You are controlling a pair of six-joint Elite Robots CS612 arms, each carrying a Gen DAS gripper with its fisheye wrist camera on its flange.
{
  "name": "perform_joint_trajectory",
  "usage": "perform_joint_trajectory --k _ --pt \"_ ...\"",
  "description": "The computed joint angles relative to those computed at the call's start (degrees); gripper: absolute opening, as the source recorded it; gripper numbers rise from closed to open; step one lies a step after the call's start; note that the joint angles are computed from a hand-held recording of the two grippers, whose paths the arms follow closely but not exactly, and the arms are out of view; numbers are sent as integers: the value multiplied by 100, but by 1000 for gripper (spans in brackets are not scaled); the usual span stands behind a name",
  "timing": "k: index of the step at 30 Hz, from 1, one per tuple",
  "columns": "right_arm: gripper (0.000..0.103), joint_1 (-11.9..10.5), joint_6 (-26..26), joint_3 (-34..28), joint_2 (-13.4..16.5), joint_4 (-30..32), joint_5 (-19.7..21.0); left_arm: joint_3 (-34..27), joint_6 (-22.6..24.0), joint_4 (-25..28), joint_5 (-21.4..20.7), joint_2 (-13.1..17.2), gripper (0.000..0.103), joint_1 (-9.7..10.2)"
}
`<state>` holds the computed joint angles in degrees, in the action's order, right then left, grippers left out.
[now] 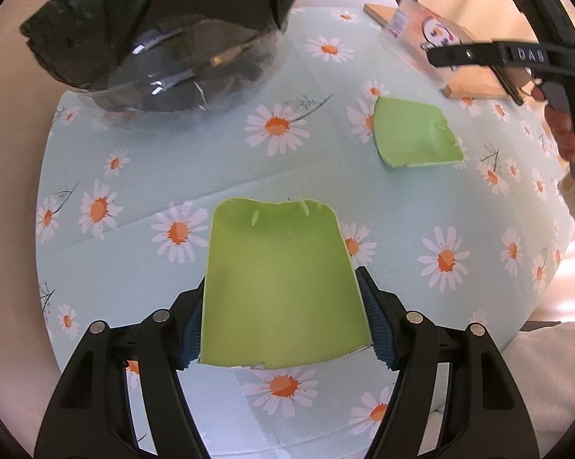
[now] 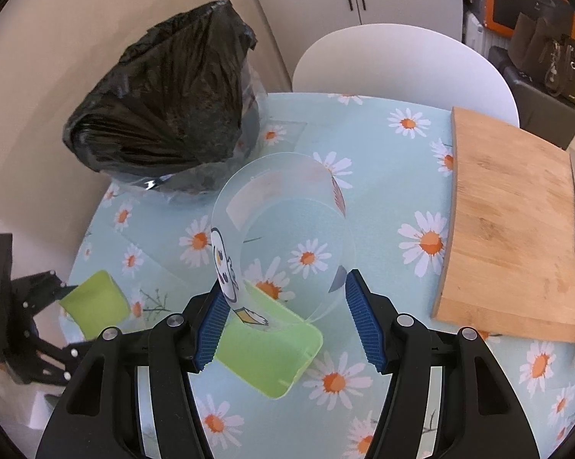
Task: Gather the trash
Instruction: 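Carry the green container and clear cup over the bin with both tools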
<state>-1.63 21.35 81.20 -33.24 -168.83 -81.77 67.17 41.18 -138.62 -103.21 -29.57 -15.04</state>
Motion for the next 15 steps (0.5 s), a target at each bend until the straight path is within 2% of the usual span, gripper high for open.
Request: perform_joint_trajectory --k 9,15 --pt "56 84 -156 148 -179 -143 -102 58 -260 -233 -205 -138 69 95" --pt "56 128 -354 171 -288 -227 -131 -93 -373 -125 -356 -169 69 181"
